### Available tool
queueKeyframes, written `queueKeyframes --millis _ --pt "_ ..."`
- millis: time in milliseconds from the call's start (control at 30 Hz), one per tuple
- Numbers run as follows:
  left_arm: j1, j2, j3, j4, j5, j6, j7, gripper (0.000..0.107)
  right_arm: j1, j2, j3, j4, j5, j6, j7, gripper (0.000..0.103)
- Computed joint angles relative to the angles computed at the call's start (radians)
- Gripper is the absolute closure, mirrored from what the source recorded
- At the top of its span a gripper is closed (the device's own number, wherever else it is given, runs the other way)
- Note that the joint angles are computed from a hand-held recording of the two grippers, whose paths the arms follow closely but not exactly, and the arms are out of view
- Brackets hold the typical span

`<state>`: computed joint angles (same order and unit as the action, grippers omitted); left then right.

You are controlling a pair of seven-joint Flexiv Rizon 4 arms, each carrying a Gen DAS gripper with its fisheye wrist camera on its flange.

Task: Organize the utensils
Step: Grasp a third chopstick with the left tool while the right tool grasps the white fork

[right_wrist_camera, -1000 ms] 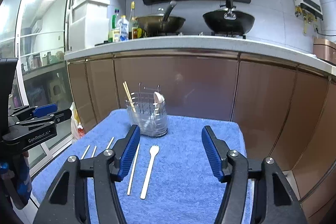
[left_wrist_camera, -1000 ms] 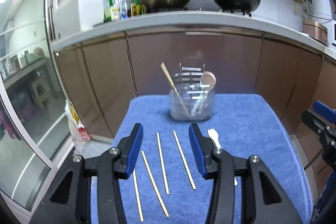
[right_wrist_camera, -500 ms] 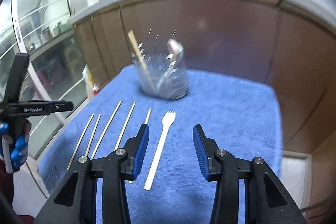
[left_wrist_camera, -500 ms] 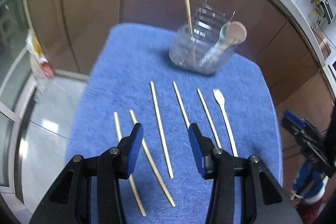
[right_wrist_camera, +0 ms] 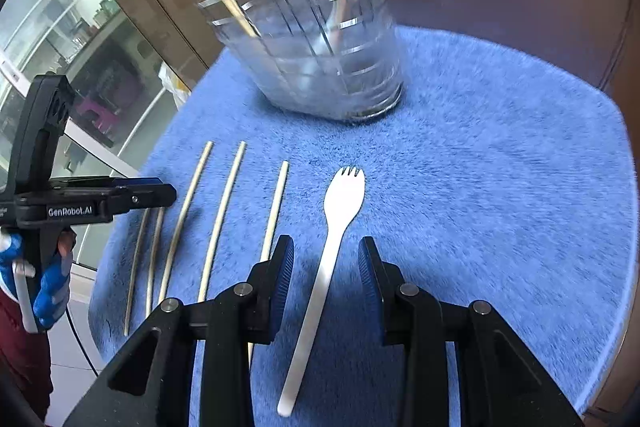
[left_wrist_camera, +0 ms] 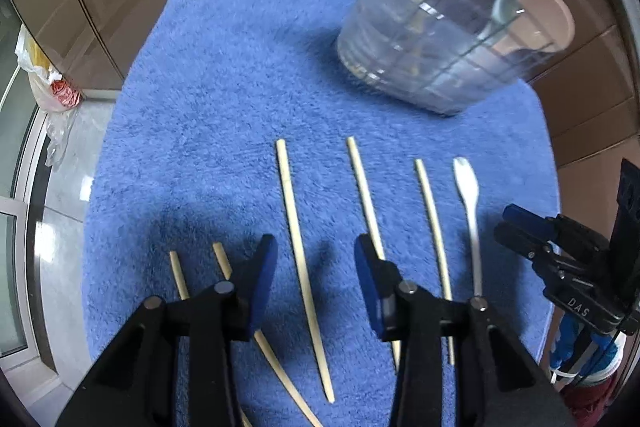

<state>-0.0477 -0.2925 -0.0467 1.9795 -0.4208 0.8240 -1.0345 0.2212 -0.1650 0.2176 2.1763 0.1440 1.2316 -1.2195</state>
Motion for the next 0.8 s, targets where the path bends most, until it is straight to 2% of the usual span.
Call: queueKeyframes --millis 200,367,433,500,567,667,800 --pt "-0.011 -0.060 0.000 -0.058 0.052 -0.033 -0.044 0.078 0.024 -0.061 -0.025 -0.045 -0.086 -0.084 0.051 0.070" --pt "-0.023 -0.083 -0.003 -0.073 0.082 -0.015 -0.065 0.080 0.054 -0.096 -0.047 -0.072 -0.193 -0.129 0.120 0.070" --pt "-0.034 -0.088 0.002 -0.079 0.110 -0.003 -0.083 0.084 0.068 -0.103 -0.056 -0.080 -0.240 -0.148 0.152 0.070" --pt "-0.046 -0.090 0.008 -0.084 0.140 0.011 -0.107 0.090 0.087 -0.113 -0.069 -0.086 -0.299 -0.163 0.200 0.073" --pt "-0.051 -0.091 0.011 -0.085 0.161 0.022 -0.121 0.095 0.104 -0.116 -0.082 -0.084 -0.354 -0.174 0.255 0.082" --pt "-0.051 -0.082 0.004 -0.069 0.157 0.038 -0.130 0.099 0.095 -0.124 -0.074 -0.088 -0.363 -0.163 0.278 0.092" --pt "-0.029 -0.057 -0.014 -0.019 0.105 0.068 -0.089 0.102 0.084 -0.115 -0.062 -0.070 -0.357 -0.137 0.287 0.093"
